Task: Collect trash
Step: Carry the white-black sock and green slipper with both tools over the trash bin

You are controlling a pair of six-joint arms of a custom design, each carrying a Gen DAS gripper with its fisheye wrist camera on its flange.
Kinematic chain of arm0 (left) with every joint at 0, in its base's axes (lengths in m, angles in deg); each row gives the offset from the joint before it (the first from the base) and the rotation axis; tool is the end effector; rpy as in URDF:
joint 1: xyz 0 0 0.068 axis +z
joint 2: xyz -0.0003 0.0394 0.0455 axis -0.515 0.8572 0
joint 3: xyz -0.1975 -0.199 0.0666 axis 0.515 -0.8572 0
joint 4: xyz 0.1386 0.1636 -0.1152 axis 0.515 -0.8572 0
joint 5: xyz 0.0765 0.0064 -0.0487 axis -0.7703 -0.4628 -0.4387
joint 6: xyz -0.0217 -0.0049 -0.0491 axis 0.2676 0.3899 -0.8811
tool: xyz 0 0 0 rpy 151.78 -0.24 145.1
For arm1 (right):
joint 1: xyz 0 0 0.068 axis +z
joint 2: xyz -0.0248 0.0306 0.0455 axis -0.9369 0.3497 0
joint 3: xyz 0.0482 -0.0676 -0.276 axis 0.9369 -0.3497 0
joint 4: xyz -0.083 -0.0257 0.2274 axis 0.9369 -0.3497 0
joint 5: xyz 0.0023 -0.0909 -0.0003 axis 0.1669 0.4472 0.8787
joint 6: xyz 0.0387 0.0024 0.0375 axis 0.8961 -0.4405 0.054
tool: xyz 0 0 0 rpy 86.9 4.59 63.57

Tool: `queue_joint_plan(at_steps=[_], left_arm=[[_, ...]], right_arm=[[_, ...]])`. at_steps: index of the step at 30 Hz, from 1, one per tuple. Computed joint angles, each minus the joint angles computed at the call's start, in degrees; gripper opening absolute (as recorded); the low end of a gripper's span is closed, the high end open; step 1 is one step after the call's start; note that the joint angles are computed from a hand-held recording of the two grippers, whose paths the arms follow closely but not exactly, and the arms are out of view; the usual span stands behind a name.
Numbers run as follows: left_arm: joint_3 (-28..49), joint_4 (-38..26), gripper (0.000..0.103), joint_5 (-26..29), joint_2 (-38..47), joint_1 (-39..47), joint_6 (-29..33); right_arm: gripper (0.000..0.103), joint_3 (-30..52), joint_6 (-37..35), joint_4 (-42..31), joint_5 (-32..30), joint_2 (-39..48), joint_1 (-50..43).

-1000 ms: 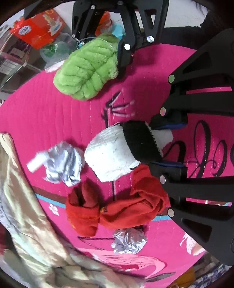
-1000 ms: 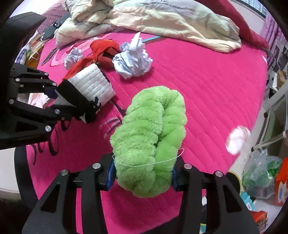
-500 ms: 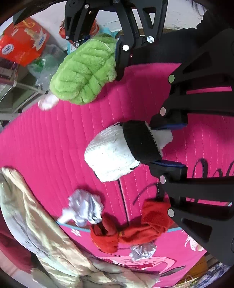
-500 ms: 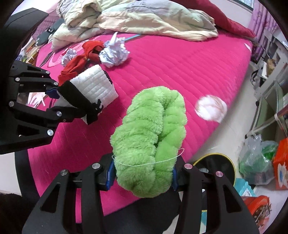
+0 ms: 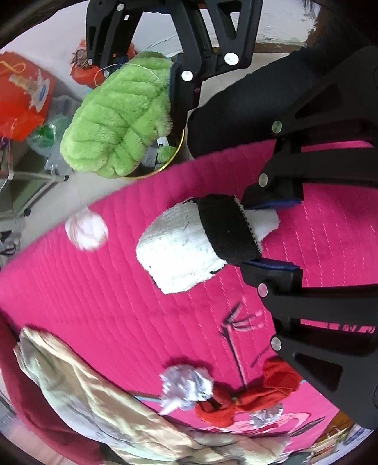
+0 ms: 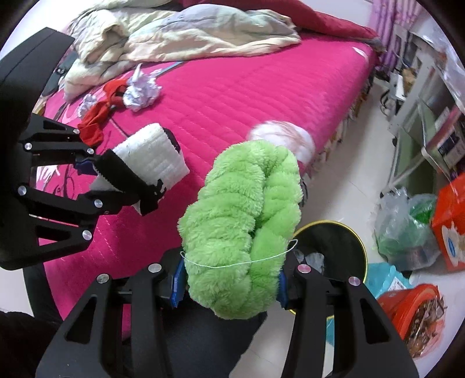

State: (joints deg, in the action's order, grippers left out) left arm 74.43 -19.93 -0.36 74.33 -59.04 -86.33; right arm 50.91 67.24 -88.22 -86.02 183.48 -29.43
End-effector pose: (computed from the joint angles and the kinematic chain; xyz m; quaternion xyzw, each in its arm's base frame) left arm 0.2026 -0.0998 0.1702 0.0837 0.9898 0.0727 0.0890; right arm 0.2478 0.2107 0.1689 -0.3328 0.9255 0.0832 0.1606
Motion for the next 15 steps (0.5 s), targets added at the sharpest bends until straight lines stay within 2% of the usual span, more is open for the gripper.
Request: queue_joint_plan(at_steps=[15], left_arm=[[15.8,-0.1,0.027,1.2,16.4,-7.9,-2.1]], right_arm=[[0.044,-8.9,-3.0,1.5,-1.1,-9.0,-12.2]])
